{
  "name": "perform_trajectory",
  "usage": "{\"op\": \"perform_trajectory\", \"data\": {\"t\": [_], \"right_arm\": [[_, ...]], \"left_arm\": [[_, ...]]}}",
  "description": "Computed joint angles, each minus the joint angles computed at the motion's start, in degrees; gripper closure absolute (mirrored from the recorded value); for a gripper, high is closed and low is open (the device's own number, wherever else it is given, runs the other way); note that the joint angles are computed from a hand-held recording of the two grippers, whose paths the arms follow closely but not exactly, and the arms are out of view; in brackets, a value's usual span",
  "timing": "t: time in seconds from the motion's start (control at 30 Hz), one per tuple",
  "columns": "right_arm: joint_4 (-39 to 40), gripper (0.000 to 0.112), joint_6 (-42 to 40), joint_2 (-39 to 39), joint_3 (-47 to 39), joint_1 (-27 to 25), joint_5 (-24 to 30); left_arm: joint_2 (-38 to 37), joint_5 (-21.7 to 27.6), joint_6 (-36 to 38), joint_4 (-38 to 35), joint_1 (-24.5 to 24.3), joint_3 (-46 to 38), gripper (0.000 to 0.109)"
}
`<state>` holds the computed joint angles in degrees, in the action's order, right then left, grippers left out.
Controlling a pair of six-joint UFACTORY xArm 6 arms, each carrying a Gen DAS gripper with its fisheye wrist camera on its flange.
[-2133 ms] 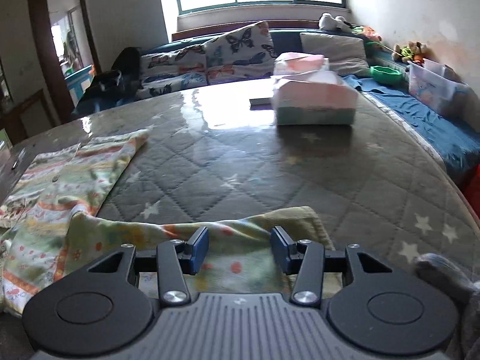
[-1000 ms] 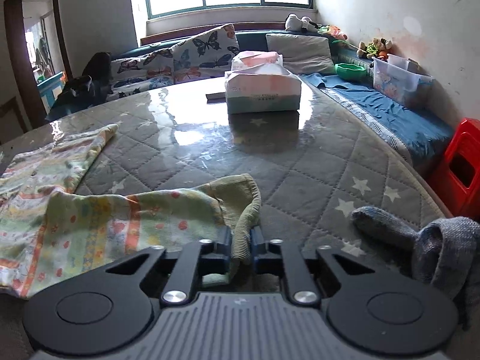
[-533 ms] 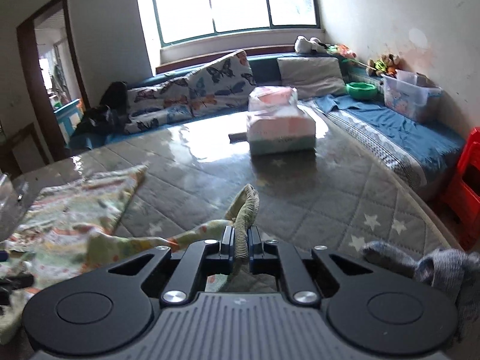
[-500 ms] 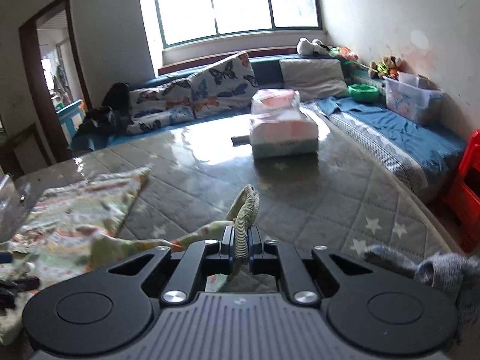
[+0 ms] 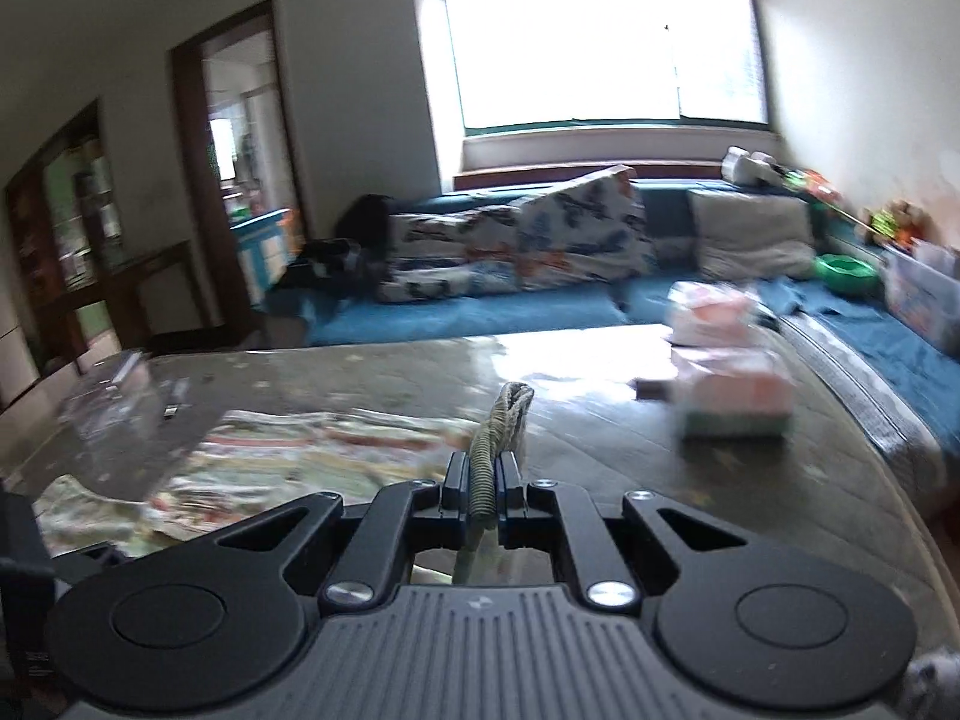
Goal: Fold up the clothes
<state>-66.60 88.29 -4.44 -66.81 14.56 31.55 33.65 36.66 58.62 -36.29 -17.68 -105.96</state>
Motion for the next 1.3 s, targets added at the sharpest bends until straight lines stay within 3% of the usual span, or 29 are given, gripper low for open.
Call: {"op": "perform_trajectory", "data": {"t": [0.4,0.87,0.97,1.3], "right_arm": [[15.8,0.105,-24.8,20.6,-24.4,3.7,-5.2],[40.7,0.102,-54.2,43.2,-53.0,8.8,0.5],[42.7,0.094,-55.9,43.8,-53.6,9.0,0.0],[40.7,0.093,-55.1,35.2,-40.6,7.6,0.4]], "left_arm": [[2.8,-1.4,-6.1,-0.8,5.9,-5.6,0.006],[8.0,-1.5,-15.6,3.7,11.7,-13.0,0.006],[8.9,-1.4,-16.9,4.6,12.3,-14.4,0.006],[10.1,-0.6,-17.6,2.7,12.3,-17.1,0.006]]}}
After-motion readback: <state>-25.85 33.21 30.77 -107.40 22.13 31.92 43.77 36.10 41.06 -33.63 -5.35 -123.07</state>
